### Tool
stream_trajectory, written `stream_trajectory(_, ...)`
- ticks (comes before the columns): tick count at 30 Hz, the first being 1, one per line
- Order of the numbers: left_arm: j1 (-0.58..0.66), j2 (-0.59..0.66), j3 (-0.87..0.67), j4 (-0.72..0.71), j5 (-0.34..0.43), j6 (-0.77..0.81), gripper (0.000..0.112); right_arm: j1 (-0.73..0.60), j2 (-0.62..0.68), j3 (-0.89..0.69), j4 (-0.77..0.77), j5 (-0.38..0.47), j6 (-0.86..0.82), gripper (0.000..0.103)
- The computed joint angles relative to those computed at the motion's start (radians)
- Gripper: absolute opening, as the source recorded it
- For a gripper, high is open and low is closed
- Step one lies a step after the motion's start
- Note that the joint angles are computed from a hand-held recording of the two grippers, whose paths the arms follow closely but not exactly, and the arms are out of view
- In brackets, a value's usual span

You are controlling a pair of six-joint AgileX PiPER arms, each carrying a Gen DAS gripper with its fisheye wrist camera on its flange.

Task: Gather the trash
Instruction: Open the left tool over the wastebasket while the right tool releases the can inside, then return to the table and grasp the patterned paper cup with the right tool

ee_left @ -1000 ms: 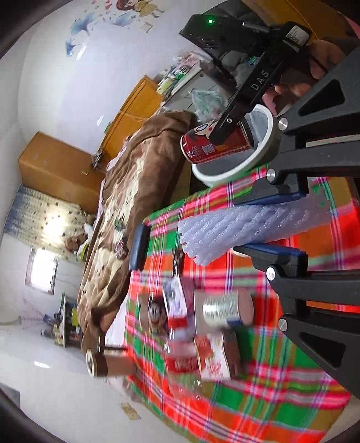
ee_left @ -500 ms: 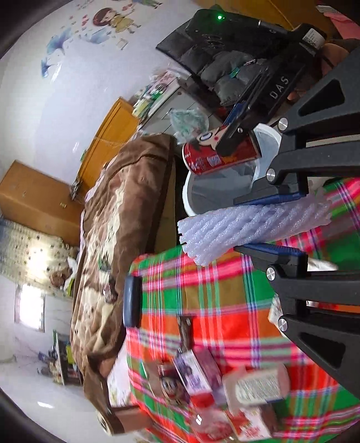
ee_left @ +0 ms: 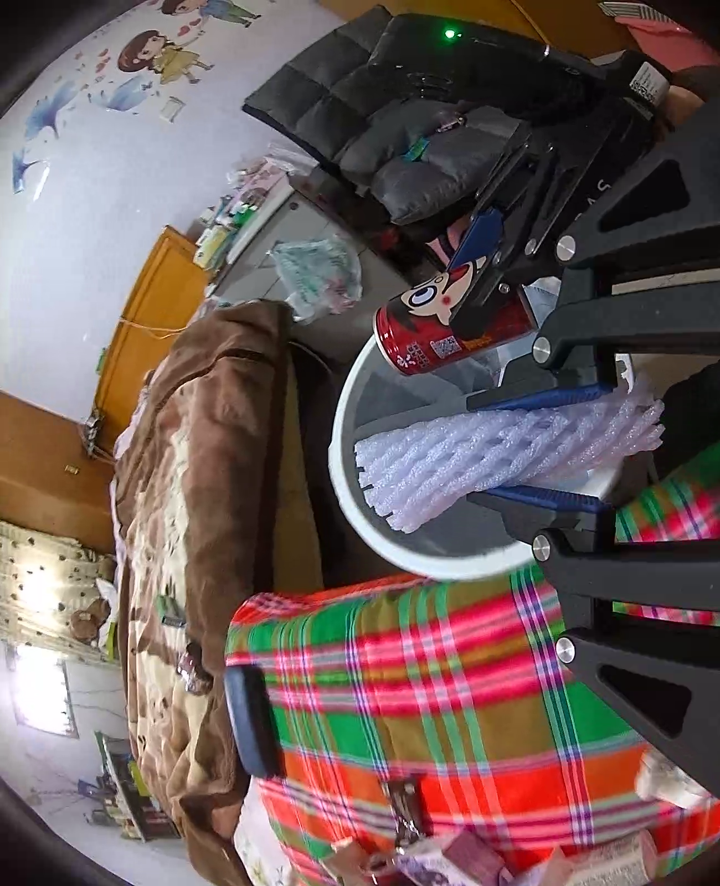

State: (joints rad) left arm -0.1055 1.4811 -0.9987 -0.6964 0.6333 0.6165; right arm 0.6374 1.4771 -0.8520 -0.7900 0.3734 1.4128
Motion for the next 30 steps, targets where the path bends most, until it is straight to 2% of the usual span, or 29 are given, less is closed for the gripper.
stream_trajectory(8,-0.053,0.115,-0.046,0.085,-0.044,-0.104,0.029,-0.059,0.055,-0.024,0.19,0.012,-0.223,0.055)
stream_trajectory(12,-0.038,0.126,-0.049,0.058,-0.043,-0.086,0.048,-0.051,0.047,-0.015,0.129,0.026,-0.161,0.055)
stream_trajectory(14,-0.034,0.128,-0.05,0.059,-0.046,-0.083,0.053,-0.048,0.037,-0.013,0.125,0.028,-0.16,0.057)
stream_trajectory(16,-0.029,0.125,-0.047,0.059,-0.049,-0.083,0.054,-0.035,0.034,-0.017,0.093,0.052,-0.125,0.062)
stream_trajectory(23,0.011,0.061,-0.009,0.015,-0.031,-0.032,0.055,-0.012,0.017,-0.007,0.022,0.051,-0.047,0.062)
stream_trajectory(30,0.139,-0.07,0.092,-0.044,-0.003,0.068,0.055,0.064,0.006,-0.009,-0.082,0.057,0.077,0.062)
